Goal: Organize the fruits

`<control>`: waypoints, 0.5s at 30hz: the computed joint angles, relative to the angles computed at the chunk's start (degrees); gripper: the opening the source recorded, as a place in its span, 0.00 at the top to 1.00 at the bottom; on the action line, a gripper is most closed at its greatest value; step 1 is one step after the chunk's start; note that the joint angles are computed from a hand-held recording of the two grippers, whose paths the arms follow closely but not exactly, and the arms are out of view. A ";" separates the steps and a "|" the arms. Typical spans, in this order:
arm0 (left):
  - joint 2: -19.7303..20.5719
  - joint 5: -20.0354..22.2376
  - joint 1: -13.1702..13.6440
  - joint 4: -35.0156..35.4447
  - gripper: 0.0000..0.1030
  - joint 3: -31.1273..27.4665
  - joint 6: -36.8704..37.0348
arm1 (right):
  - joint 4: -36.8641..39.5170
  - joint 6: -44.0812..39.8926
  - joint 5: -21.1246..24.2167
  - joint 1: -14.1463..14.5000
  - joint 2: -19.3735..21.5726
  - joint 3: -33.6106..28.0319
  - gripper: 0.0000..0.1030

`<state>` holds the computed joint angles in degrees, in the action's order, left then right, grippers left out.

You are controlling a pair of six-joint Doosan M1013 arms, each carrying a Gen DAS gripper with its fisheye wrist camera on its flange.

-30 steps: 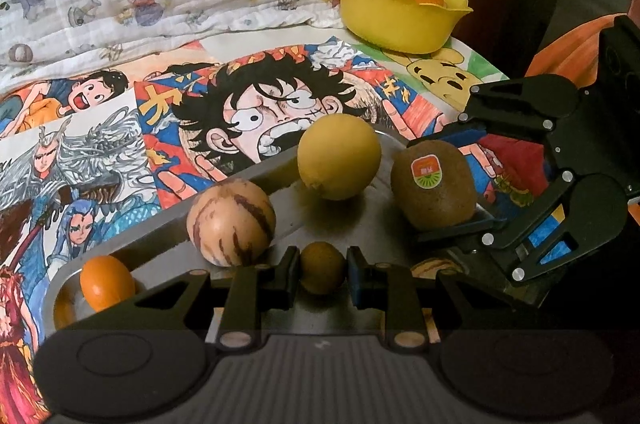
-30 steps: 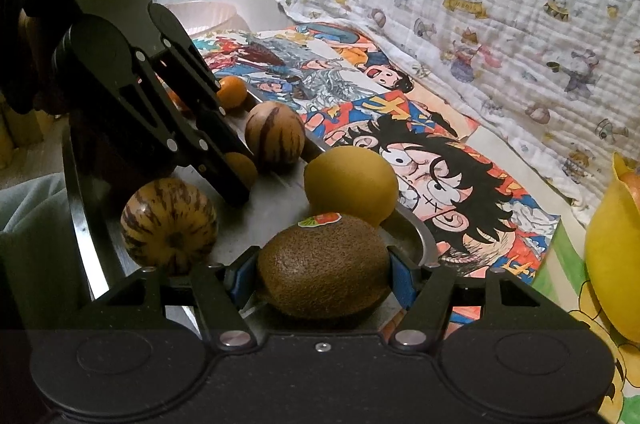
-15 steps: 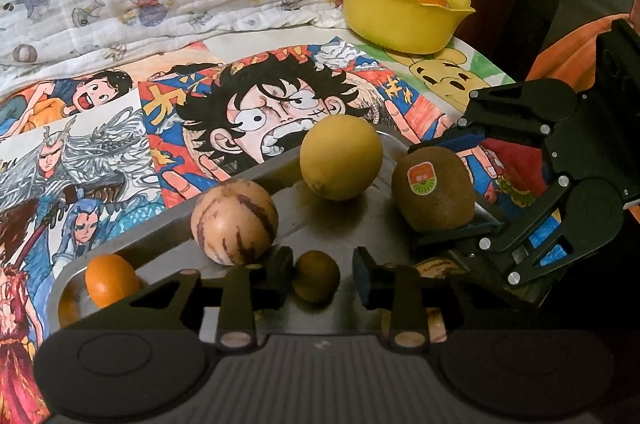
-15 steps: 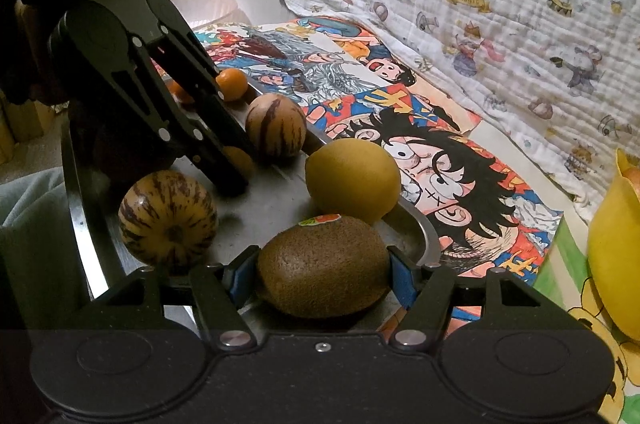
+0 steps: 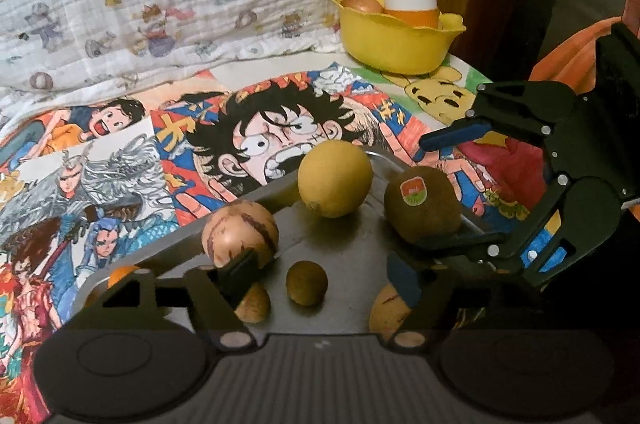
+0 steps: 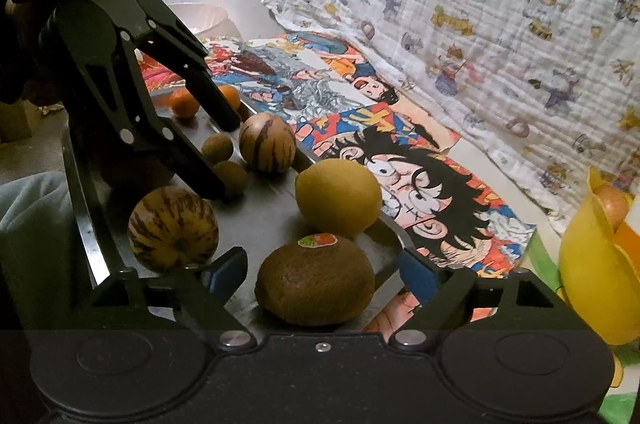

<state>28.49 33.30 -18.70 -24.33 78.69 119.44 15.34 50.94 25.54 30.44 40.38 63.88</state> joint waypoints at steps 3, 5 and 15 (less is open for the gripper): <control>-0.64 -0.84 -0.01 0.15 0.19 0.67 -0.59 | -0.84 0.73 -1.17 0.16 -0.52 0.75 0.15; -1.06 -1.57 -0.09 0.97 0.15 1.17 -1.40 | -1.40 1.23 -1.95 0.29 -0.83 1.25 0.14; -3.24 -6.54 -0.31 3.31 0.02 4.09 -5.33 | -3.49 4.10 -5.15 0.75 -2.41 3.55 0.03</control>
<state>25.25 26.76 -19.01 -21.02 82.79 114.11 11.84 55.04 20.39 31.19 37.97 67.44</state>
